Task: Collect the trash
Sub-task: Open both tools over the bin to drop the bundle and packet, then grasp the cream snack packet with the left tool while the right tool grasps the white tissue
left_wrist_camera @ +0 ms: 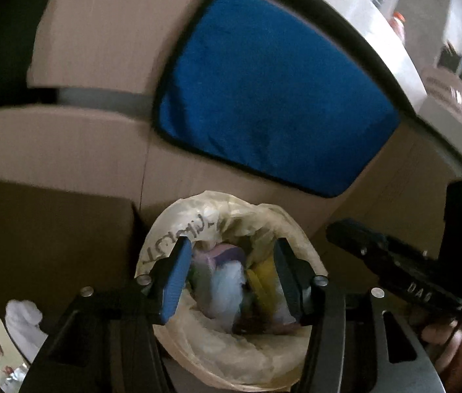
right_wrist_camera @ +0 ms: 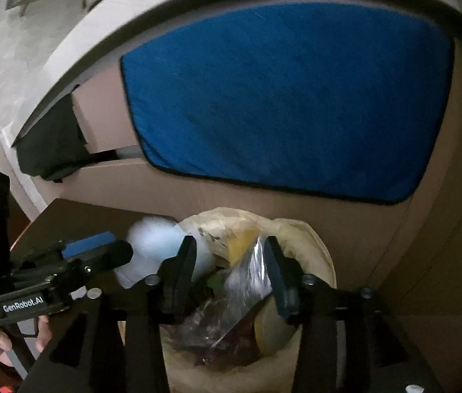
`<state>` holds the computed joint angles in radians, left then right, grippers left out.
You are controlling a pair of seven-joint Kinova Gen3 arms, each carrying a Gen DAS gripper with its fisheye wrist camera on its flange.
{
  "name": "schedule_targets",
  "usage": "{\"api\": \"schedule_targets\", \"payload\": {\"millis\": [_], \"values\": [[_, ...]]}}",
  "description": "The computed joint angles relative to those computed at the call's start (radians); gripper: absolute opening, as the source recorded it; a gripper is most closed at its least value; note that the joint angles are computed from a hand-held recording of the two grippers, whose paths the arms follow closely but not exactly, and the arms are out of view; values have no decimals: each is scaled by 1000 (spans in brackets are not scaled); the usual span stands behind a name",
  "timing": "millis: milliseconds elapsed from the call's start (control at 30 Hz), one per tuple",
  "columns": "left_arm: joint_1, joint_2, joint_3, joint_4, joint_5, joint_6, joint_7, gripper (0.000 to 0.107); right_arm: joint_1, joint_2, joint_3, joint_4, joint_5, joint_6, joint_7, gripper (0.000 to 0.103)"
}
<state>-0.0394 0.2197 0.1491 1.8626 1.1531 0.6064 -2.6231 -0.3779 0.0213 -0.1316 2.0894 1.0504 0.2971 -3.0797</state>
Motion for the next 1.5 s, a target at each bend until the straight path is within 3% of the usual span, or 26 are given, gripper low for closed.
{"api": "schedule_targets", "payload": {"millis": [100,233,433,533,700,800,900,1000,1133,1233,1367,1500], "values": [[-29,-10,-27,-7,11,68,16,55,-8,1,-6,-2,-8,24,-2,42],[-83,-73,-79,29,22,128,-55,55,-21,-6,-19,-3,-13,42,-6,42],[-177,-117,-188,43,-97,211,-51,55,-44,-30,-61,28,136,63,-167,42],[-246,-110,-231,47,-176,233,-27,54,-46,-34,-68,43,217,14,-273,42],[-362,-61,-250,39,-241,312,-42,54,-70,-4,-78,33,301,-37,-344,42],[-385,-19,-280,29,-246,399,-71,54,-99,27,-76,9,271,-43,-302,42],[-465,-39,-214,63,-254,443,-182,54,-134,47,-68,-7,250,-39,-281,42],[-482,-128,-144,140,-286,363,-304,54,-163,50,-61,-11,228,-21,-258,42],[-318,-176,-228,209,-343,201,-343,54,-178,56,-51,-24,156,-17,-190,42],[-273,-164,-235,225,-347,117,-292,54,-193,59,-41,-32,113,-16,-153,42],[-251,-126,-216,211,-400,60,-204,54,-216,69,-45,-52,50,11,-65,42],[-283,-113,-214,201,-372,94,-188,48,-240,97,-38,-81,-16,10,32,42]]}}
